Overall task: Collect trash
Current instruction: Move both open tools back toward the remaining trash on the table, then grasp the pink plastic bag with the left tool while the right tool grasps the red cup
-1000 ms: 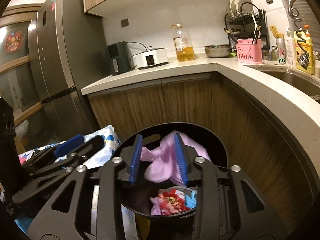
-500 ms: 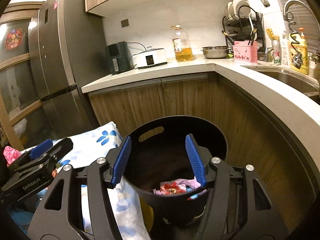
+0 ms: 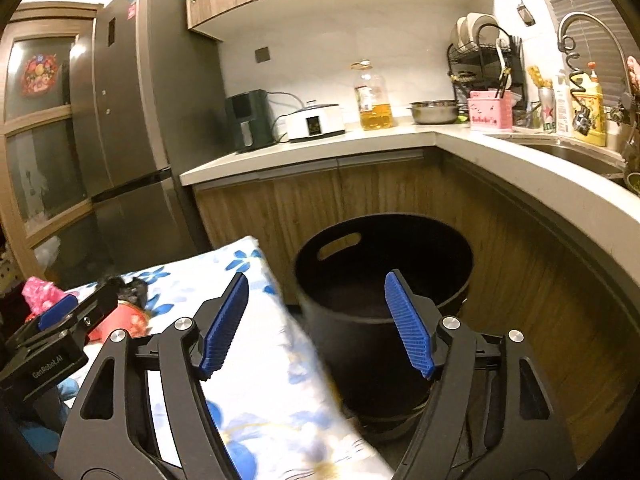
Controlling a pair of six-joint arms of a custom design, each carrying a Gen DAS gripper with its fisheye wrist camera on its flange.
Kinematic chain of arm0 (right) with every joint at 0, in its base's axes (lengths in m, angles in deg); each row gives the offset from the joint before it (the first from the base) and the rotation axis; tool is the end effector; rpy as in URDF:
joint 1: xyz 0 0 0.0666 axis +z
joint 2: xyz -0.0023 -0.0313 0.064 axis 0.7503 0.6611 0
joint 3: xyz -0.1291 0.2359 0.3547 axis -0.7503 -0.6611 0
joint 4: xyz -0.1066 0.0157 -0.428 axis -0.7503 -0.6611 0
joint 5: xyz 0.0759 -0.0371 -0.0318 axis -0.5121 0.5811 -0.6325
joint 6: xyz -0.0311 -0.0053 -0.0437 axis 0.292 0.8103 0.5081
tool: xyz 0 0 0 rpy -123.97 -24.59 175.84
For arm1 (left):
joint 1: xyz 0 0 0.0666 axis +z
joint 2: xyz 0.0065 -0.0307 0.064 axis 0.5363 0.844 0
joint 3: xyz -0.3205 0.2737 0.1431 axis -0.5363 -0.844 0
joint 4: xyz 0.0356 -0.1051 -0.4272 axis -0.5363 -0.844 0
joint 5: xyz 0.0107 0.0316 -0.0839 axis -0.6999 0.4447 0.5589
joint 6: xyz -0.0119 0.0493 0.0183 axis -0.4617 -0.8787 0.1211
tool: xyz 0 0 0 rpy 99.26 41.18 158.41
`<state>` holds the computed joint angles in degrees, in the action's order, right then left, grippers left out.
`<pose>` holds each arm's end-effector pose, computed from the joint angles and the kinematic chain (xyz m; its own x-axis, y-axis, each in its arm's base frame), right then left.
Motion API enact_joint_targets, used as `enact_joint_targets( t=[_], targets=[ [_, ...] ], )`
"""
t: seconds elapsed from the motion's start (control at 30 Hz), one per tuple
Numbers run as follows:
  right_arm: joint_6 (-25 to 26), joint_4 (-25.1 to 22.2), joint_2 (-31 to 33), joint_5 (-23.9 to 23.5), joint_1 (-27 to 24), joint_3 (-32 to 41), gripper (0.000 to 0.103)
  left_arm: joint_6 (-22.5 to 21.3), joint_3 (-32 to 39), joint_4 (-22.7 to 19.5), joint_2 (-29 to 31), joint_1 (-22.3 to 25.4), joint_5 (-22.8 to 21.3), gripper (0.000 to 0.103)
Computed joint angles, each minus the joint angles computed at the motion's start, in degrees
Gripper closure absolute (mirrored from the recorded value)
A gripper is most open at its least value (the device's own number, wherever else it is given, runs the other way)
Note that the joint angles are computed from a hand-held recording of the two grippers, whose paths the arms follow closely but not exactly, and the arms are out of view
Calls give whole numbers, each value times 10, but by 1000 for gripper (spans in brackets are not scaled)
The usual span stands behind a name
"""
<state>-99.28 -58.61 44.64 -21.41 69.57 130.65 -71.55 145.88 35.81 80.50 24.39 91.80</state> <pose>0.5688 0.1996 0.4135 -0.3091 0.2546 -0.9163 0.2192 0.9566 0.1918 0.6120 -0.0934 0.4240 -0.4047 -0.0168 -0.9143 0.2699 0.9531 -0.1370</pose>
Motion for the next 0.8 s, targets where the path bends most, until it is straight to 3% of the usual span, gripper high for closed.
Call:
enact_joint_targets(
  t=[0.43,0.8],
  targets=[
    [17,-6,53,-23,68,47,33,14,-27,6,-19,90,-56,7],
    [17,-40,118,-53,96,119,33,41,16,-4,12,160,-82,7]
  ],
)
